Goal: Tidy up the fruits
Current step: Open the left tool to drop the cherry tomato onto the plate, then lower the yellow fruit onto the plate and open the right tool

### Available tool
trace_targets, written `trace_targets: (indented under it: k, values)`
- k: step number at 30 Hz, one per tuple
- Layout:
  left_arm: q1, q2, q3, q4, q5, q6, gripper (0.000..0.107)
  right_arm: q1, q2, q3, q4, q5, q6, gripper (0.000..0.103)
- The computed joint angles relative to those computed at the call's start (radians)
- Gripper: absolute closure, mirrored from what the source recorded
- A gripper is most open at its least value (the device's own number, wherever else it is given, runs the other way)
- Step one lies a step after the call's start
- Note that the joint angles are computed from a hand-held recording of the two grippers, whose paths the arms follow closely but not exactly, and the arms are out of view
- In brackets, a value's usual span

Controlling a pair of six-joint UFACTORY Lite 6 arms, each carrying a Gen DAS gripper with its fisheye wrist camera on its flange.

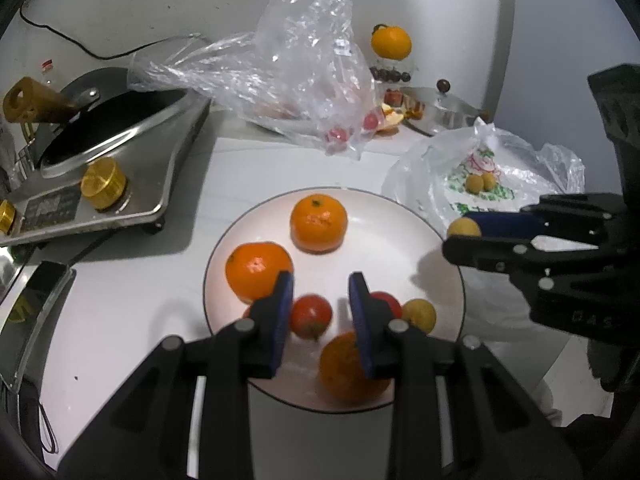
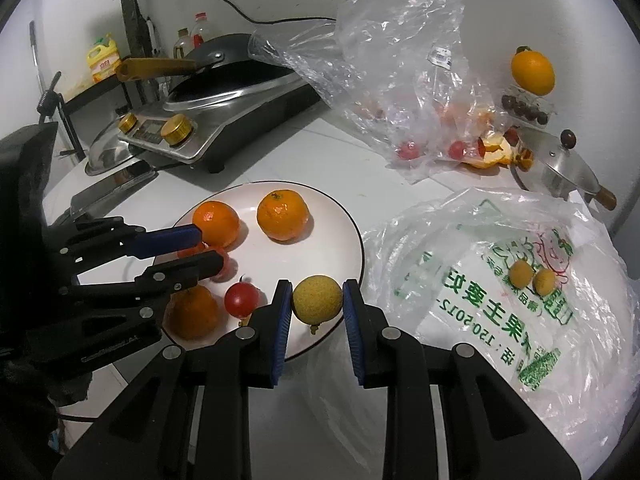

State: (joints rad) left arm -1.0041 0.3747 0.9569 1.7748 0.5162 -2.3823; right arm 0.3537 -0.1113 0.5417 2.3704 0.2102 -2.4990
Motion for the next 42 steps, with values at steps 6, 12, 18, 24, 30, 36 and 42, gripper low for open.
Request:
trace_targets:
  k: [6, 12, 18, 24, 30, 36, 42]
  values:
    - [0.018, -0.063, -0.070, 0.039, 0.012, -0.050, 0.077, 0.033, 0.052, 0.036, 0.074, 0.006, -0.059, 0.076]
    - [0.030, -0.112, -0.128, 0.039, 0.021, -0.064, 0.076, 0.092, 0.136, 0.097, 0.164, 0.009, -0.126, 0.076]
    - [0.047, -0.162, -0.187, 0.071, 0.031, -0.104, 0.076, 0.137, 0.202, 0.165, 0.200, 0.000, -0.146, 0.076]
    - [0.063, -0.197, -0.235, 0.092, 0.032, -0.131, 0.076, 0.171, 0.274, 0.228, 0.195, -0.004, -0.126, 0.076]
    - [0.063, -0.233, -0.272, 0.087, 0.040, -0.130, 0.076, 0.184, 0.337, 0.284, 0.094, 0.006, -0.008, 0.076]
    - [0.054, -0.253, -0.300, 0.078, 0.051, -0.149, 0.076, 0.203, 0.374, 0.325, 0.034, 0.000, 0.057, 0.076]
    - [0.041, -0.267, -0.304, 0.052, 0.063, -0.129, 0.076, 0.210, 0.372, 0.327, 0.019, -0.003, 0.081, 0.075]
